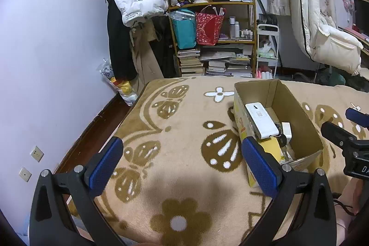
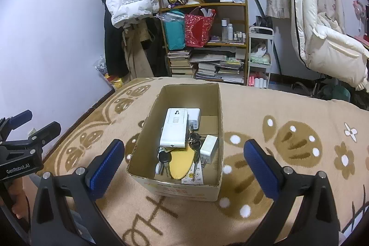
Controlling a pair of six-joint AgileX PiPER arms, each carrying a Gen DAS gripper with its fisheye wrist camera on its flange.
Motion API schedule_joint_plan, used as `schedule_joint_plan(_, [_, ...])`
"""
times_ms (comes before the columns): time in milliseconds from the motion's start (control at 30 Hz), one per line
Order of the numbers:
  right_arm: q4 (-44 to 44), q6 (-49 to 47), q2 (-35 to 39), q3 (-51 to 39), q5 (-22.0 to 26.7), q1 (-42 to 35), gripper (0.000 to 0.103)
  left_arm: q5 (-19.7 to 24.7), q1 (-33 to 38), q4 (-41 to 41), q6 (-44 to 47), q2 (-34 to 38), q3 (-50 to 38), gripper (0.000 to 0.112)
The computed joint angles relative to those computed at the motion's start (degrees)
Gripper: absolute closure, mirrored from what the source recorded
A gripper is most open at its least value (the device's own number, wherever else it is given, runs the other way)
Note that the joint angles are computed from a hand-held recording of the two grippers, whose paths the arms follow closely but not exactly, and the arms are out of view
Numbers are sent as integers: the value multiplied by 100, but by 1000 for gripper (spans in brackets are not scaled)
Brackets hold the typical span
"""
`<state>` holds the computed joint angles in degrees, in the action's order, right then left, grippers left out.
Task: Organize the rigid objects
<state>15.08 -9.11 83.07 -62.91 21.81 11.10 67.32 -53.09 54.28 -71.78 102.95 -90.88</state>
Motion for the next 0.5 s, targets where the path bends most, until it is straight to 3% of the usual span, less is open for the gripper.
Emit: schedule_joint_plan(500, [76, -79, 2, -5, 39, -23, 0, -33, 11, 52, -95, -44, 108, 10])
